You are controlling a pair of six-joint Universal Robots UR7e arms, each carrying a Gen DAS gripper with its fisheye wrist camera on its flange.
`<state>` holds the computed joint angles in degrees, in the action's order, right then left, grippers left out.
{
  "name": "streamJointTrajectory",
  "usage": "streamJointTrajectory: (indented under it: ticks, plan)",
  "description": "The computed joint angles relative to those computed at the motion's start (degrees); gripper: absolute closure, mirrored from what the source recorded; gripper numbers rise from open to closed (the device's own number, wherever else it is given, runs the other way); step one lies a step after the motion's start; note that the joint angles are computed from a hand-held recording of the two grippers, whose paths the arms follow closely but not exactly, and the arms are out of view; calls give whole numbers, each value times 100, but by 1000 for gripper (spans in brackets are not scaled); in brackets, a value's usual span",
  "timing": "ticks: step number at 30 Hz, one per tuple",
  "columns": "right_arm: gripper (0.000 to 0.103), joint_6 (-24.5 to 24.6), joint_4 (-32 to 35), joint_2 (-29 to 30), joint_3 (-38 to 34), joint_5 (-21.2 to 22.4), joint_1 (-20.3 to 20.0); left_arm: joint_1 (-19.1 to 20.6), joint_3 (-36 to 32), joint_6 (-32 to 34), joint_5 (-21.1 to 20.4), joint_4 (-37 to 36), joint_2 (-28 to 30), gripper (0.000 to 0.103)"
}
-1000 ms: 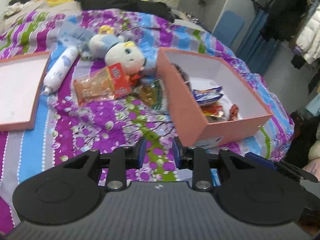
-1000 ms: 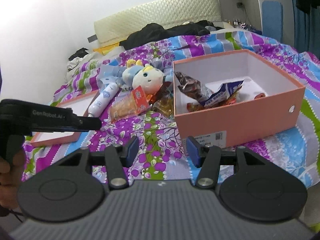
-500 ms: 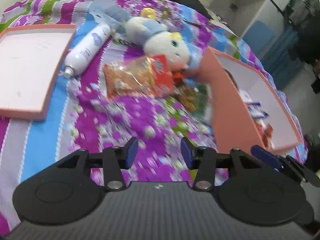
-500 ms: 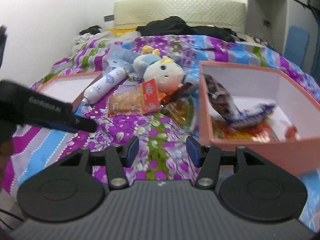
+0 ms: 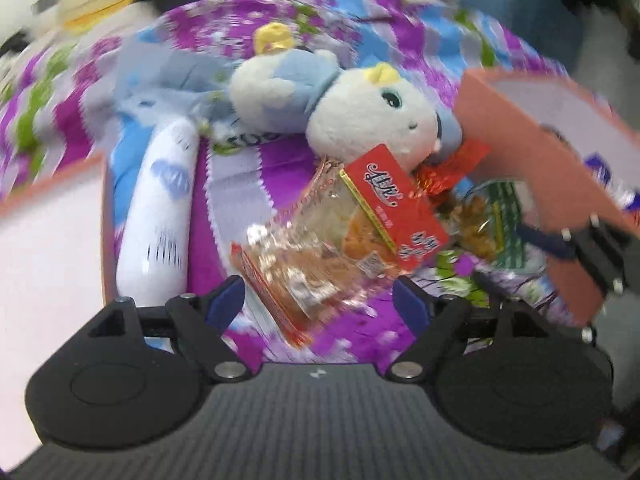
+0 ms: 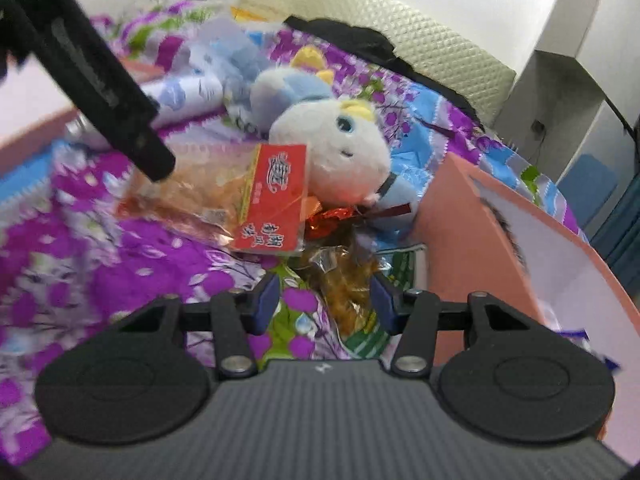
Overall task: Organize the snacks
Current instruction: 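Grasp red-labelled clear snack bag with left tool while right tool grasps small candy packet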
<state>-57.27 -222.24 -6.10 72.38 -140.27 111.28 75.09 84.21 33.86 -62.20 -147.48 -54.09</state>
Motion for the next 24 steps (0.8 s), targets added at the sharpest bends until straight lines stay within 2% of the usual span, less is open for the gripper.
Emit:
streamJointTrajectory:
  ticks: [1,3,6,7,10,13,18,21,24]
  plan:
    - [51,-234,37,99,-184,-57,-35,23,-198,198,-16,192,99,19]
    - [51,-326,285,200,-398,-114,-103,75,-478,687,-108,334,260,17]
    - [51,-892,79,466,-807,-202,-166,126,-794,1433,-71,28,561,13]
    - [51,-960,59,501,-864,-210,-182,155,-981,1553,-130,152,664,13]
    - [51,-815,111,470,-828,-143,-229,235,-1547,1622,-243,773,954,12]
    - [60,-696,149,464,-811,-52,-279,295,-1857,1622,-231,1294,1131,12]
    - [62,-472,227,421,-759,62,-322,392,-2199,1766,-376,2024,1284,12]
    - [62,-280,279,358,-679,135,-346,403,-2260,1808,-348,2173,1349,10]
    - [65,-317,275,389,-721,158,-358,385,-2247,1947,-377,2328,1338,10]
